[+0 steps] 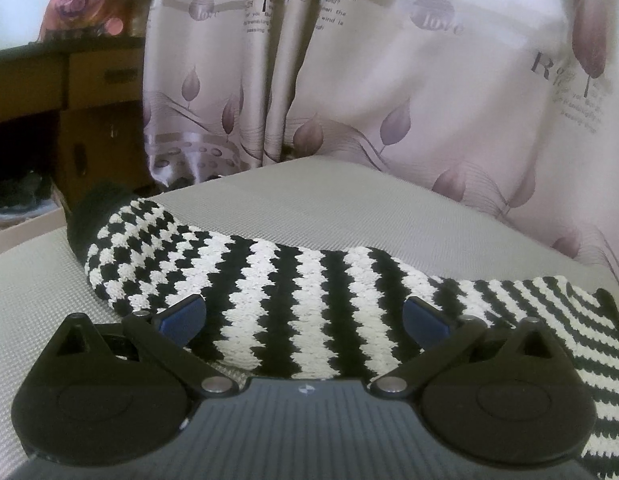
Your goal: Fold small clothes
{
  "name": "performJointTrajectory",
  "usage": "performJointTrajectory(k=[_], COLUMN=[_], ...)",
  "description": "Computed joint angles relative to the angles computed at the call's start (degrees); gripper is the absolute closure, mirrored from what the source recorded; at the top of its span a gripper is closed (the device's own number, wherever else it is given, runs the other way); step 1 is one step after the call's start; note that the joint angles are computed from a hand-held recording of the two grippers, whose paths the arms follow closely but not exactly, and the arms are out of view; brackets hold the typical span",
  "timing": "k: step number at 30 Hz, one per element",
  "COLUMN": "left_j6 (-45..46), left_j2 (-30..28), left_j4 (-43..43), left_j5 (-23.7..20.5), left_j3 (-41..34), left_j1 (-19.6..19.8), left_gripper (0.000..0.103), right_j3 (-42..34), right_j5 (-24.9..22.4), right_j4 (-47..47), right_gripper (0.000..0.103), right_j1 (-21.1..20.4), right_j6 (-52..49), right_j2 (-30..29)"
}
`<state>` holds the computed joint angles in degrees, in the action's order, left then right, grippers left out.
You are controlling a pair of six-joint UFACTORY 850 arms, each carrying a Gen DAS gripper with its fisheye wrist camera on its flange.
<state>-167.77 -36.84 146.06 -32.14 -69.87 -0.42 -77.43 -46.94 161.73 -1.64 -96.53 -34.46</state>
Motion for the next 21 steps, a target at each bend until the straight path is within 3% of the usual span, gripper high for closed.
performJointTrajectory(k=[10, 15, 21], left_j6=[-8.6, -11.0, -11.9], left_j2=[0.8, 0.9, 1.0], left_j4=[7.2, 8.7, 9.2], left_j5=[-1.8, -2.3, -2.9], left_j3=[2.0, 2.3, 2.6], left_j1=[1.0, 1.3, 1.4], left_gripper=[0.000, 0.000, 0.000], right_j3=[-13.8, -13.9, -20.2], right_j5=[8.0, 10.0, 17.8], right_j4=[-8.3, -11.6, -21.0], right_gripper=[0.093, 0.093, 0.090], right_j1=[9.7, 11.2, 12.8], right_j6=[5.6, 6.6, 5.0], right_j2=[-11.8, -12.9, -16.3])
